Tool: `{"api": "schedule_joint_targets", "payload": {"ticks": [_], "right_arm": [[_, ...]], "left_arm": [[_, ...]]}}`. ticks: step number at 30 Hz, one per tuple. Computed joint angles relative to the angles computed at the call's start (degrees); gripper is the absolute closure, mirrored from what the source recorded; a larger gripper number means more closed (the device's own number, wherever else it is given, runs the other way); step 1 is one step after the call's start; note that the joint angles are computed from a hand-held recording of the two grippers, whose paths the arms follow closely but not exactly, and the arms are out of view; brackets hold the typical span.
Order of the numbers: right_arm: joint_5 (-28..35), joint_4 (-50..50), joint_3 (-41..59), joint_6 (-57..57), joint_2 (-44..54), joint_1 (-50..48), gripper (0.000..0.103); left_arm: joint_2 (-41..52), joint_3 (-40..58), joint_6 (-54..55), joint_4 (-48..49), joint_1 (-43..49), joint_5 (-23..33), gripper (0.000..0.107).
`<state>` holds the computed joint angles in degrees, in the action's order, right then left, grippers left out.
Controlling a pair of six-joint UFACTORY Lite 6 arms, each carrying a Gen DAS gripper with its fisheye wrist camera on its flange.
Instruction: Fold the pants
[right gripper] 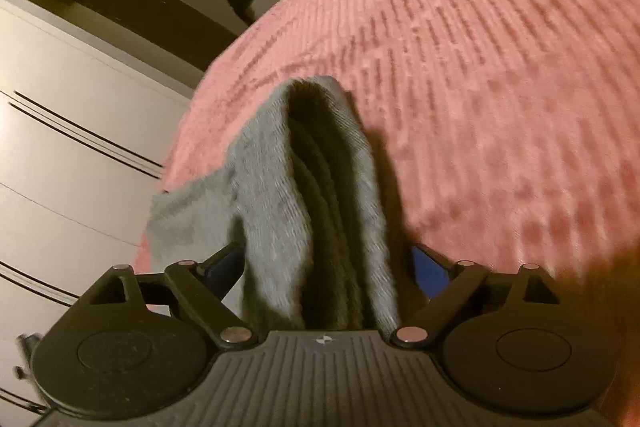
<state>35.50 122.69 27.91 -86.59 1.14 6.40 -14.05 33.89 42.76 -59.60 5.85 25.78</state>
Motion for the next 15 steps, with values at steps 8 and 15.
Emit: {"api": "schedule_joint_targets", "payload": {"ticks": [8,15], "right_arm": [[4.98,-6.01,10.67,2.17,12.39,-1.69,0.036],[3.34,-14.95,21.19,11.04,19.13,-1.08,0.040]], "left_arm": [[25.30,19.11,7.04,-3.14,-0.77,8.48,0.014],[27.23,21.03,11.01,-8.70,-4.96,3.53,0.029]]}}
